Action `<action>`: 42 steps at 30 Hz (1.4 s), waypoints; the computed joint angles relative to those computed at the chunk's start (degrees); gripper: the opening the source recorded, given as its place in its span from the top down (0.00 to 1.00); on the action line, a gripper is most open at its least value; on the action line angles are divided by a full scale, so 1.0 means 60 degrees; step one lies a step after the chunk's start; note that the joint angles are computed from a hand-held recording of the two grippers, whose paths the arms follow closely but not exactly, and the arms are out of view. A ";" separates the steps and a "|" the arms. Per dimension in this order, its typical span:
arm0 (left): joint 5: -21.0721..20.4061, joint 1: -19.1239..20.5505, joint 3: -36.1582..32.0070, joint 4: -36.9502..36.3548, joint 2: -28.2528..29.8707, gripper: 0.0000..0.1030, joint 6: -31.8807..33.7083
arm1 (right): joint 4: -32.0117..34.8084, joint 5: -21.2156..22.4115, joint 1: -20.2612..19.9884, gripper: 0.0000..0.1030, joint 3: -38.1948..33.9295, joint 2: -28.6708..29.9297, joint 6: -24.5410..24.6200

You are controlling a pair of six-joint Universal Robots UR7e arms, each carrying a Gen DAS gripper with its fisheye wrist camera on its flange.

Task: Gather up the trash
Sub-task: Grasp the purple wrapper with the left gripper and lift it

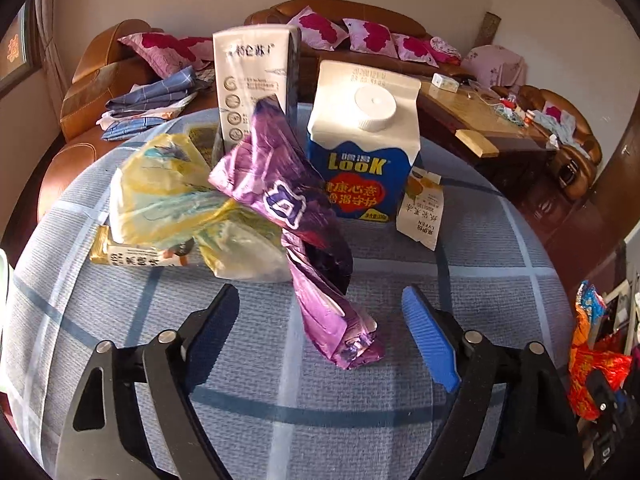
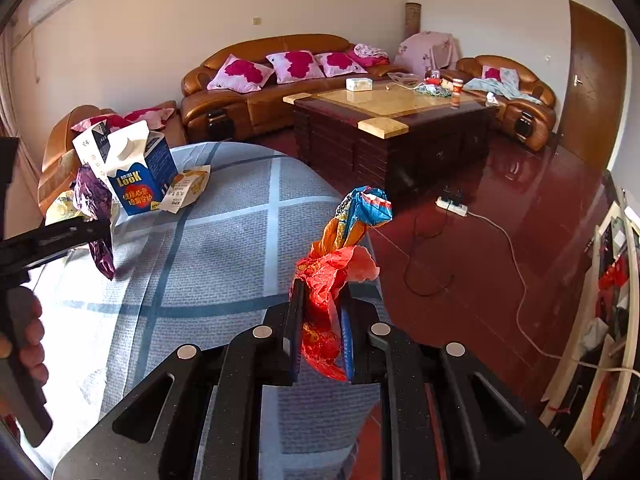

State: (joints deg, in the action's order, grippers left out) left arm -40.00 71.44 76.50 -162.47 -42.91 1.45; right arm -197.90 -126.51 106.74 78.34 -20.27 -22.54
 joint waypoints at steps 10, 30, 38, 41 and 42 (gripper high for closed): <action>0.0175 0.0025 0.0310 -0.0392 0.0022 0.67 0.0788 | -0.0298 0.0455 0.0098 0.84 0.0607 -0.0273 0.0253; -0.0636 -0.0236 0.4867 -0.2886 -0.3605 0.75 0.2499 | -0.0727 0.0808 0.1376 0.84 0.1097 0.0106 0.0773; -0.1138 0.0100 0.5877 -0.2745 -0.4800 0.80 0.2139 | -0.0536 0.0777 0.1737 0.84 0.1130 0.0380 0.1275; -0.1105 0.0236 0.5850 -0.2503 -0.4945 0.79 0.1764 | -0.0667 0.0581 0.1887 0.84 0.1061 0.0558 0.1114; -0.1096 0.0263 0.5754 -0.2426 -0.4918 0.78 0.1639 | -0.0657 0.0531 0.1922 0.84 0.1022 0.0603 0.1100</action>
